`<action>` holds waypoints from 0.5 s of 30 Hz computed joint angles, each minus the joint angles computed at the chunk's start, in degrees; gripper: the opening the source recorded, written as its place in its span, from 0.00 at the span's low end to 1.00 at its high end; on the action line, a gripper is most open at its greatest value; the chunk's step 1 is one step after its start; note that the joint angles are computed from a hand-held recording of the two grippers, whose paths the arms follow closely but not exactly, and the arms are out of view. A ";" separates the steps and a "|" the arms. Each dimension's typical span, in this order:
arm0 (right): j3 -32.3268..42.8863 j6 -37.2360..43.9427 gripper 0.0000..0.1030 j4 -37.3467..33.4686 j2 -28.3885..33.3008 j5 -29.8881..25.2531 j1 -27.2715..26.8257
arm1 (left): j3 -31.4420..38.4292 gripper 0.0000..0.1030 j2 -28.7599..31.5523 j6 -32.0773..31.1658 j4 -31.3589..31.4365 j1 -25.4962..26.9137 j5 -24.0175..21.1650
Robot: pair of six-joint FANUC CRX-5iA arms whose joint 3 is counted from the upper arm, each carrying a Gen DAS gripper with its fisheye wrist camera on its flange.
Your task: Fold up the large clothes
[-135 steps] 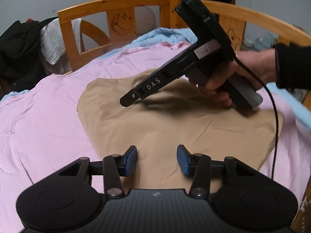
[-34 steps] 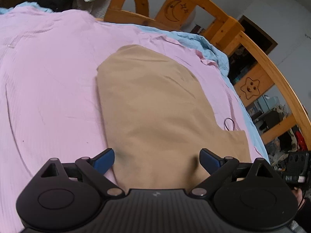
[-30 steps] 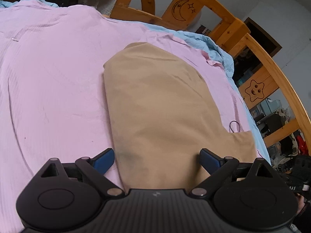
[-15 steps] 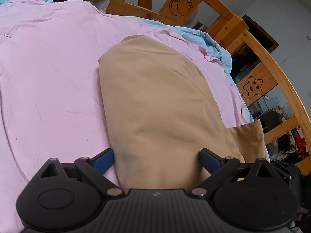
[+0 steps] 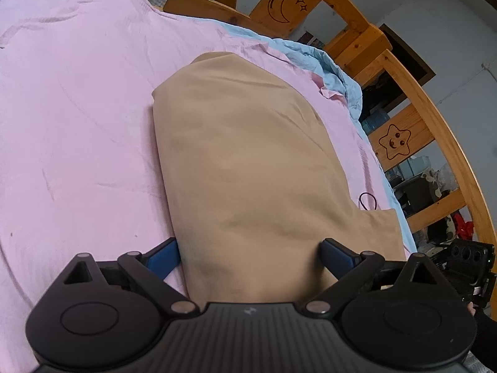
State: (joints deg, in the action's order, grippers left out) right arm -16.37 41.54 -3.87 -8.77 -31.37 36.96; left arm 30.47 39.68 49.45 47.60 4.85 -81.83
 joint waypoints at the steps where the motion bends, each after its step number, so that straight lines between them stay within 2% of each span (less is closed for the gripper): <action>1: 1.12 3.68 0.71 -2.71 0.40 -0.57 -0.77 | -0.02 0.96 0.12 -0.36 0.16 0.11 -0.18; 7: 4.44 18.10 0.71 -15.88 2.82 1.90 -6.66 | 0.80 0.96 1.10 -0.81 0.78 0.03 -0.67; 11: 7.67 28.01 0.71 -27.12 4.73 0.88 -10.87 | 0.60 0.96 1.44 -0.92 1.57 -0.06 -0.36; 12: 7.65 30.02 0.71 -28.52 4.43 1.08 -11.10 | 0.42 0.96 1.48 -1.05 1.85 -0.07 -0.24; 15: 7.71 27.27 0.70 -23.26 4.89 0.34 -9.50 | -0.10 0.97 1.58 -1.77 2.39 -0.17 0.22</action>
